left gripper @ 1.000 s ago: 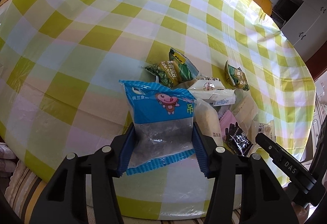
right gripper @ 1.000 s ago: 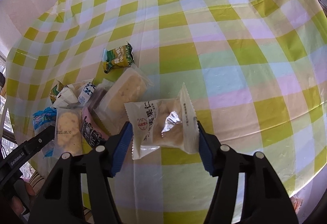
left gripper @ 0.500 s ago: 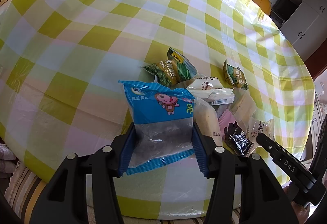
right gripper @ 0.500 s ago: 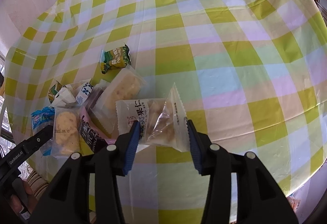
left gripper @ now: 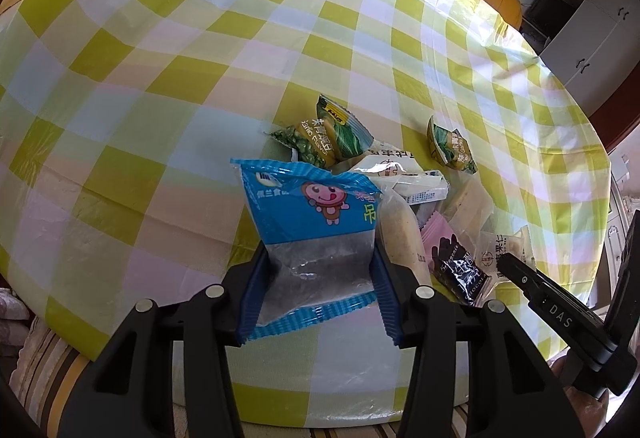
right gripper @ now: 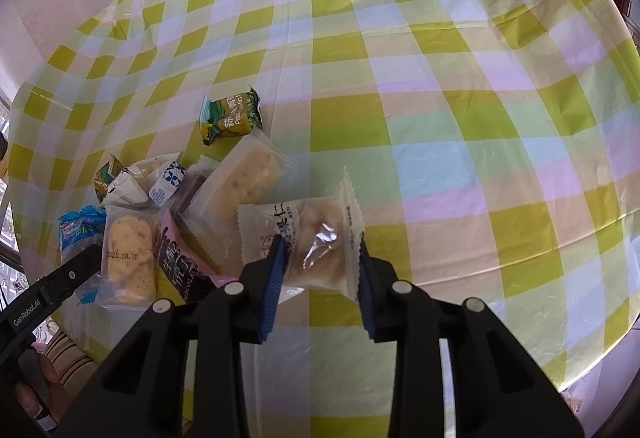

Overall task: Organize snacks
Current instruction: 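Lift and carry the blue bag and white nut packet over the white box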

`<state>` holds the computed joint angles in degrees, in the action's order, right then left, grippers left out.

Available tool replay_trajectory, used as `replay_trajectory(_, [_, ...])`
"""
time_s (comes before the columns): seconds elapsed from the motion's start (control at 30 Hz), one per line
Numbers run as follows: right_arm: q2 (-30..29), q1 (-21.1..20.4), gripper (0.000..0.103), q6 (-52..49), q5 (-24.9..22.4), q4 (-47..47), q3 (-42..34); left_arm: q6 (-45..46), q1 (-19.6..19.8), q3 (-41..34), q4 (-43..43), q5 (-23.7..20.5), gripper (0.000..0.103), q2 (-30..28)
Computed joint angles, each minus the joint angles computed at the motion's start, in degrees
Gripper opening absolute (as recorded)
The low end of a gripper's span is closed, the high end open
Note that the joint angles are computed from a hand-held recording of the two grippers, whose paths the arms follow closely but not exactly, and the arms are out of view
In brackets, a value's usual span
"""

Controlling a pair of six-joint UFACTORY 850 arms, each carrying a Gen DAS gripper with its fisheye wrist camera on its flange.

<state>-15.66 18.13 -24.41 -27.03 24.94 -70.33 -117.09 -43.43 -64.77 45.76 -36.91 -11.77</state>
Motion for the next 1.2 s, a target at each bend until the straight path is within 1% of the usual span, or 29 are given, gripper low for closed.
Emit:
replay_trajectory(0.23, [2.1, -0.4, 0.026, -1.7, 0.9, 1.3, 1.6, -4.3, -1.2, 0.6, 3.7, -2.0, 0.046, 1.1])
replay_trajectory(0.43, [3.8, -1.3, 0.023, -3.7, 0.0, 3.1, 2.9, -5.8, -2.1, 0.6, 5.9, -3.0, 0.046, 1.9])
replay_trajectory(0.57, [5.0, -2.3, 0.023, -4.6, -2.6, 3.9, 3.8, -5.4, -2.8, 0.4, 6.6, -2.9, 0.046, 2.2])
replay_trajectory(0.73, [5.7, -3.9, 0.025, -5.9, -7.8, 3.2, 4.5, -4.6, -3.5, 0.5, 6.6, -2.6, 0.046, 2.4])
replay_trajectory(0.77, [5.8, -4.0, 0.028, -5.9, -8.3, 2.3, 4.6, -4.5, -3.6, 0.4, 6.6, -2.6, 0.046, 2.3])
replay_trajectory(0.8, [6.0, -4.0, 0.031, -4.6, -7.7, 0.7, 4.8, -4.4, -3.6, 0.3, 6.7, -2.6, 0.046, 2.3])
replay_trajectory(0.87, [6.3, -3.8, 0.062, 1.8, -6.2, -5.3, 5.1, -4.2, -3.8, 0.2, 6.7, -2.6, 0.046, 2.2])
replay_trajectory(0.9, [6.6, -4.0, 0.065, 4.9, -6.0, -8.1, 5.2, -4.1, -3.8, 0.1, 6.7, -2.6, 0.046, 2.1])
replay_trajectory(0.93, [7.0, -4.3, 0.065, 7.0, -6.5, -9.9, 5.2, -4.2, -3.9, 0.1, 6.9, -2.6, 0.046, 2.1])
replay_trajectory(1.0, [8.4, -4.9, 0.068, 5.4, -8.4, -9.8, 5.6, -4.5, -4.0, 0.3, 7.1, -2.4, 0.046, 2.3])
replay_trajectory(1.03, [9.4, -4.7, 0.070, 4.7, -8.7, -11.6, 6.1, -4.6, -3.9, 0.5, 7.2, -2.2, 0.046, 2.4])
replay_trajectory(1.1, [11.0, -3.5, 0.072, 8.5, -7.8, -20.2, 7.4, -4.6, -3.7, 0.6, 7.1, -1.7, 0.046, 2.4])
replay_trajectory(1.2, [9.6, -2.8, 0.074, 10.1, -9.4, -26.1, 7.1, -4.9, -3.7, 0.7, 7.4, -1.4, 0.046, 2.5])
